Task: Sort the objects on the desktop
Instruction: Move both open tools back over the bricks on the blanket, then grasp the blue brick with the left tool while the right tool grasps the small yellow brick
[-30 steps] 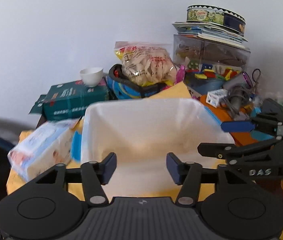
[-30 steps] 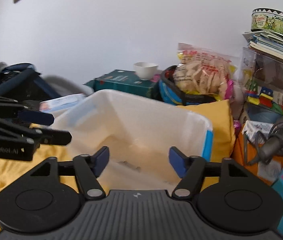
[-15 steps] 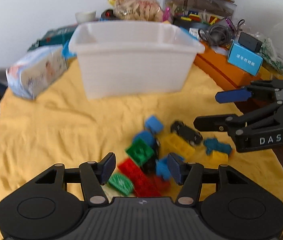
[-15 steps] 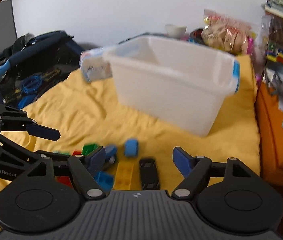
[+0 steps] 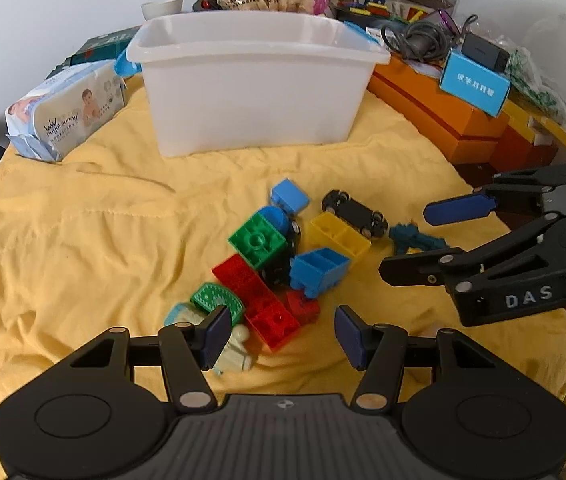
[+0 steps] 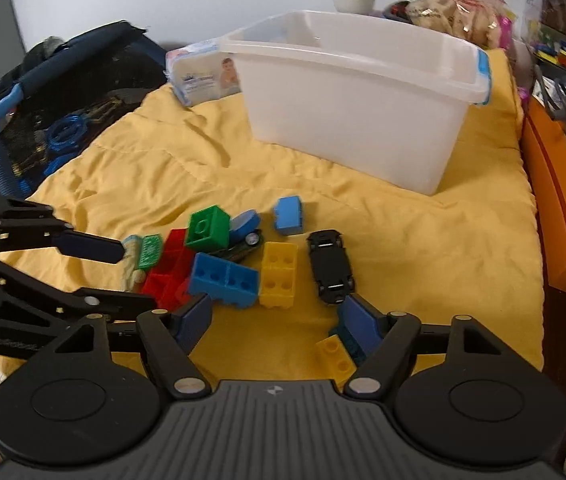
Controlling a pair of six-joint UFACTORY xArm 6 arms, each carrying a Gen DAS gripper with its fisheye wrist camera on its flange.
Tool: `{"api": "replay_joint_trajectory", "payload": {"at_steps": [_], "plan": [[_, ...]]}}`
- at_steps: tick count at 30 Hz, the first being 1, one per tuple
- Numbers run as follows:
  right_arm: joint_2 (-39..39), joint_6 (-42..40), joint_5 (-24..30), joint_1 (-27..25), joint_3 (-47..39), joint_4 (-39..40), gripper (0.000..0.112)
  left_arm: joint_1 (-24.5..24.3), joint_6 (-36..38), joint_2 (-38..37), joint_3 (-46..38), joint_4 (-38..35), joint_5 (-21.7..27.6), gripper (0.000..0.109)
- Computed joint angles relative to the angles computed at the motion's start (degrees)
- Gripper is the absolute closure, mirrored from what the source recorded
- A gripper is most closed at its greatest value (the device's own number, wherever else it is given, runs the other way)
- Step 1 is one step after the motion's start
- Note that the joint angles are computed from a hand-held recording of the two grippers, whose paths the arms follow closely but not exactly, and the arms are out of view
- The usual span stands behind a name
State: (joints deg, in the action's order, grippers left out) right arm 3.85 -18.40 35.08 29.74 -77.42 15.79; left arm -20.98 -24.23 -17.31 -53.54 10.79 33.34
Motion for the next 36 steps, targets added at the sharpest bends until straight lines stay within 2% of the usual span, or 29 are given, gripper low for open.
{"api": "replay_joint_trajectory", "payload": {"at_steps": [4,8,11,15,17,18,19,21,25,31,34,36], "plan": [[-1.78,-2.06,-2.45,0.91,2.78,-0.80,0.039,-0.63,0.20,0.09,0.21,0.30,0.79,0.048],[-2.43,0.16,-0.35,0.81,2.93,-3.26,0.039,-1.28,0.10,-0.08,0.67,0.37,1.23,0.048],[-3.50,-1.17,-1.71,0.90,4.38,-3.80,0.047,-1.56,0.40,-0.60,1.44,-0.10,1.39,0.048],[-2.86,2.56,0.14,1.04,4.02,-10.23,0.047,-1.58,-0.08,-1.25,2.15,0.13,1.32,0.048],[-2.26,3.25,1.87,0.55,3.44,-9.57,0.052,-1.65,-0.51,-1.64,2.43,0.52,1.06,0.048],[-2.17,3.55,2.15,0.39,3.46,-9.80,0.060,-1.77,-0.66,-1.80,2.57,0.70,0.89,0.048],[-2.33,3.82,2.01,0.28,3.80,-10.33,0.066,-1.85,-0.52,-1.99,2.74,0.63,0.70,0.048],[-2.60,3.20,0.84,0.20,4.51,-10.13,0.070,-1.94,0.04,-2.04,2.79,-0.12,0.53,0.048],[-1.87,4.32,1.11,0.31,4.16,-12.78,0.073,-2.00,2.85,-1.93,2.76,-3.36,-2.08,0.048],[-1.32,5.24,-2.24,-0.11,5.16,-17.84,0.082,-2.10,8.05,4.24,-2.74,-0.95,-4.90,0.048],[-1.85,0.32,-0.26,-0.60,4.66,-12.29,0.084,-2.31,11.02,7.61,-5.41,1.09,-5.65,0.048],[-2.54,-3.94,1.77,-0.87,4.40,-7.63,0.084,-2.42,12.18,9.59,-7.24,1.95,-4.81,0.057]]}}
